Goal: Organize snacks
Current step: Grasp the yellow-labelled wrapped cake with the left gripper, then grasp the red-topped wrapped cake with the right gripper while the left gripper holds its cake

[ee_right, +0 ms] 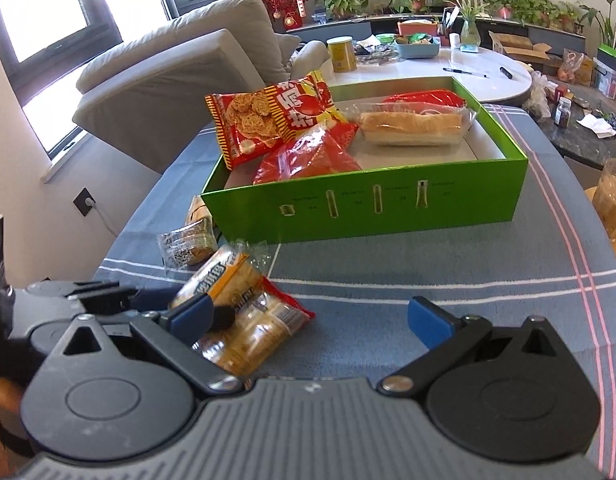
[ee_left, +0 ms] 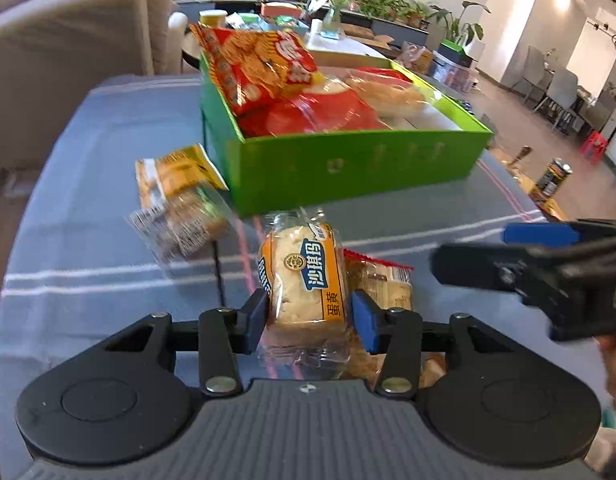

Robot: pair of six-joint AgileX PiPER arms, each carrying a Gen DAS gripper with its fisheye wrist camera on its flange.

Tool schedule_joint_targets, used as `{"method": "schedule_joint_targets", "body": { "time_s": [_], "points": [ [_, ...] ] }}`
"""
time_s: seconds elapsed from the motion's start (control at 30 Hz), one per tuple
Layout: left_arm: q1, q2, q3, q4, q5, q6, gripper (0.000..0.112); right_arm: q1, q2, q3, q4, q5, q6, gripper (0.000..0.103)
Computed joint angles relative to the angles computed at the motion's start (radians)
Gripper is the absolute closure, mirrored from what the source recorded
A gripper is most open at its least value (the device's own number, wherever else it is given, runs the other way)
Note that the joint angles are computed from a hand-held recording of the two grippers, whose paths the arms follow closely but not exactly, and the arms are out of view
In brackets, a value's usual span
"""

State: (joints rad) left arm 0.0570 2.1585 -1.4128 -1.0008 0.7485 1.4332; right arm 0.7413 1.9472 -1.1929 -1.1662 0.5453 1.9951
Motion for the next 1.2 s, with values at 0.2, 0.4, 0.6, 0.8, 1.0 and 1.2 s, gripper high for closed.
{"method": "schedule_joint_targets", "body": {
  "time_s": [0.2,0.4,0.6,0.8,1.0,1.2],
  "points": [
    [0.001,-0.032,0.041,-0.039,-0.053,0.019,0.068,-0.001,-0.002,0.001,0.029,-0.006,-0.022,0.014],
    [-0.011,-0.023,0.037,-0.039,-0.099,0.024,0.06,-0.009,0.01,-0.013,0.097,-0.025,-0.077,0.014],
    [-0.04,0.026,0.004,-0.024,-0.111,-0.002,0.07,-0.018,0.015,-0.016,0.143,-0.044,-0.099,0.014],
    [-0.01,0.005,0.024,-0.071,-0.088,0.044,0.072,-0.016,0.006,-0.008,0.135,-0.042,-0.085,0.014],
    [0.041,-0.07,0.094,-0.192,-0.099,0.168,0.072,-0.014,0.03,-0.048,0.194,-0.048,-0.162,0.014],
    [0.083,-0.073,0.08,-0.213,-0.047,0.186,0.072,-0.021,0.08,-0.121,0.314,-0.045,-0.283,0.013]
  ]
}}
